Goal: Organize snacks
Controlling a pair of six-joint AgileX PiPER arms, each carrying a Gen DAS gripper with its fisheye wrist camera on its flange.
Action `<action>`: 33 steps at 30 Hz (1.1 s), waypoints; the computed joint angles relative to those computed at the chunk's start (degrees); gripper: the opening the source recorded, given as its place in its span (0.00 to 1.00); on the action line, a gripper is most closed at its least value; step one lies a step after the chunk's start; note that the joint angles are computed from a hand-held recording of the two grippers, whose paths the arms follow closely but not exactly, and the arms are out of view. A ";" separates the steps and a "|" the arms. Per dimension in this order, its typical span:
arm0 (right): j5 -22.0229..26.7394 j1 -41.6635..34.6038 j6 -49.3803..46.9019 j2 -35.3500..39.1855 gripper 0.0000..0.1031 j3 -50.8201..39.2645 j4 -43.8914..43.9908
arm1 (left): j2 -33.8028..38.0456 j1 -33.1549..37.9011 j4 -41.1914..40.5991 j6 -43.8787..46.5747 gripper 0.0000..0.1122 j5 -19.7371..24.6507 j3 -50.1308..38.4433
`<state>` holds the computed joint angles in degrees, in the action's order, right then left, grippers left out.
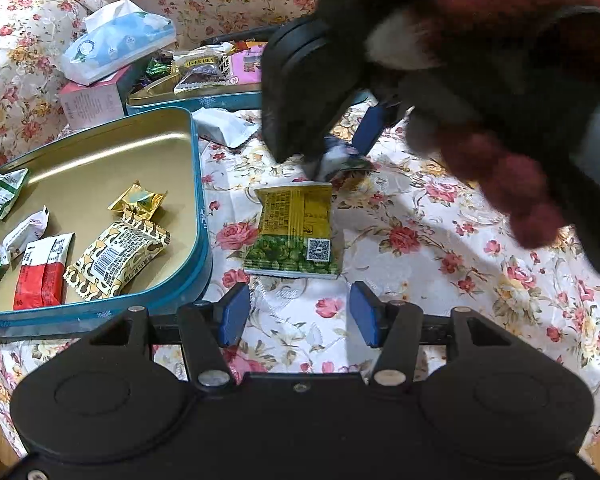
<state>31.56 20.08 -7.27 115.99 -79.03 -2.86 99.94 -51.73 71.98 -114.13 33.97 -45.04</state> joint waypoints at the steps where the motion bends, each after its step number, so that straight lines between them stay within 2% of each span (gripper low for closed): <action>1: -1.11 -0.50 -1.78 -1.09 0.42 1.16 1.41 | 0.02 -0.05 0.10 -0.20 0.53 0.05 0.01; 5: -8.54 -1.46 -15.66 -4.83 0.42 5.14 13.32 | -0.06 -0.18 0.05 -0.19 0.53 0.00 0.09; 8: -12.02 0.26 -24.16 -3.15 0.42 3.50 18.25 | -0.17 0.43 -0.12 0.52 0.53 -0.59 0.07; 11: -10.52 0.42 -32.75 -0.29 0.38 0.24 25.02 | -0.13 0.64 -0.31 0.83 0.53 -0.70 -0.08; 16: -10.30 1.62 -35.20 2.96 0.34 -2.54 23.57 | -0.20 0.77 -0.13 0.80 0.53 -0.87 0.06; 20: -8.30 1.21 -39.89 4.87 0.34 -5.55 27.94 | -0.24 0.66 -0.16 0.73 0.53 -0.74 0.10; 29: -6.57 1.89 -36.64 9.86 0.32 -11.10 23.56 | 0.09 0.65 -0.34 0.83 0.53 -0.65 -0.19; 33: -7.83 0.17 -41.35 9.36 0.27 -8.98 31.02 | 0.11 0.64 -0.14 0.80 0.53 -0.62 -0.22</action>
<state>23.72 20.25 -48.62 125.35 -88.01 28.16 100.05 -51.09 71.84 -113.33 33.36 -45.26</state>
